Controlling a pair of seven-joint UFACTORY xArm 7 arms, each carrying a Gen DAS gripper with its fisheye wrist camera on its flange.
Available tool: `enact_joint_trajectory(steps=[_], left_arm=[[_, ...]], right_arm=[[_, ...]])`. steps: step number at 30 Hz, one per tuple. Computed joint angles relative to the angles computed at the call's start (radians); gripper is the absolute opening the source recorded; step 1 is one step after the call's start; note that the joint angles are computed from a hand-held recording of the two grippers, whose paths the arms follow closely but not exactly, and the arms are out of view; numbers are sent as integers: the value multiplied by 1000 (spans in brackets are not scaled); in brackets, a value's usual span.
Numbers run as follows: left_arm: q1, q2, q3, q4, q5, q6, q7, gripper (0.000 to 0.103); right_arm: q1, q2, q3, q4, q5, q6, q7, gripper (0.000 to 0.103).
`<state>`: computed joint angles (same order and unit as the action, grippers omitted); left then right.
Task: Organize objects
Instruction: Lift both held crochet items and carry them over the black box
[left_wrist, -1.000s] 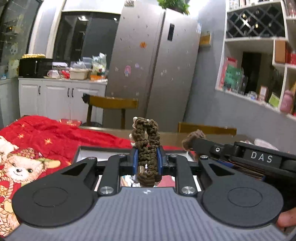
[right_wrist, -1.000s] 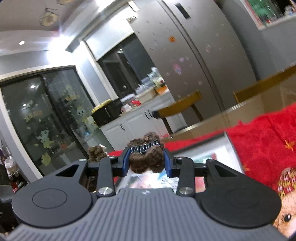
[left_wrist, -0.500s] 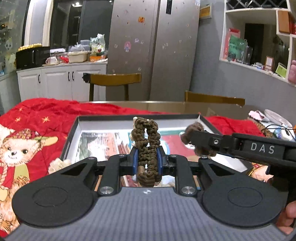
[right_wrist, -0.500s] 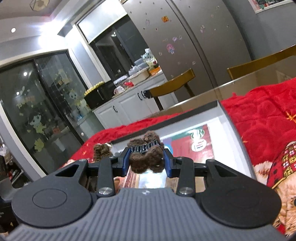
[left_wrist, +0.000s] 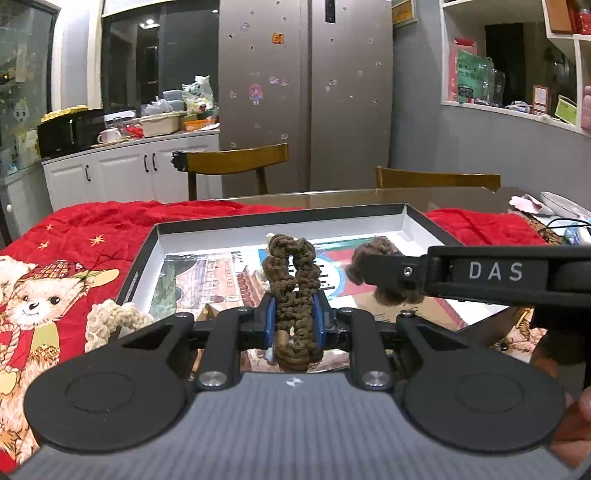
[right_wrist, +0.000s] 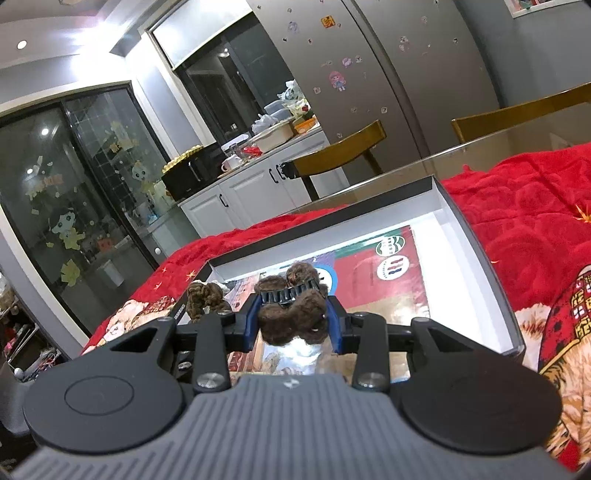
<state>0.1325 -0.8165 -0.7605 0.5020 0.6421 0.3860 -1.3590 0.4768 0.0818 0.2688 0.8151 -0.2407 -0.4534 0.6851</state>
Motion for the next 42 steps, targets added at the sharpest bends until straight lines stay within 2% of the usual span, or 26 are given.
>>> enact_joint_trajectory(steps=[8, 18, 21, 29, 42], left_arm=[[44, -10, -52, -8, 23, -1, -42, 24], [50, 9, -39, -17, 32, -22, -61, 24], [51, 14, -33, -20, 32, -31, -65, 24], [41, 37, -5, -28, 21, -54, -56, 24], [39, 45, 15, -43, 5, -99, -34, 25]], right_arm=[[27, 1, -4, -7, 73, 4, -88, 41], [71, -1, -8, -5, 200, 12, -251, 41], [107, -1, -16, -2, 308, 12, -361, 41], [83, -1, -3, 1, 267, 30, -326, 41], [115, 2, -12, 15, 347, 68, -412, 42]])
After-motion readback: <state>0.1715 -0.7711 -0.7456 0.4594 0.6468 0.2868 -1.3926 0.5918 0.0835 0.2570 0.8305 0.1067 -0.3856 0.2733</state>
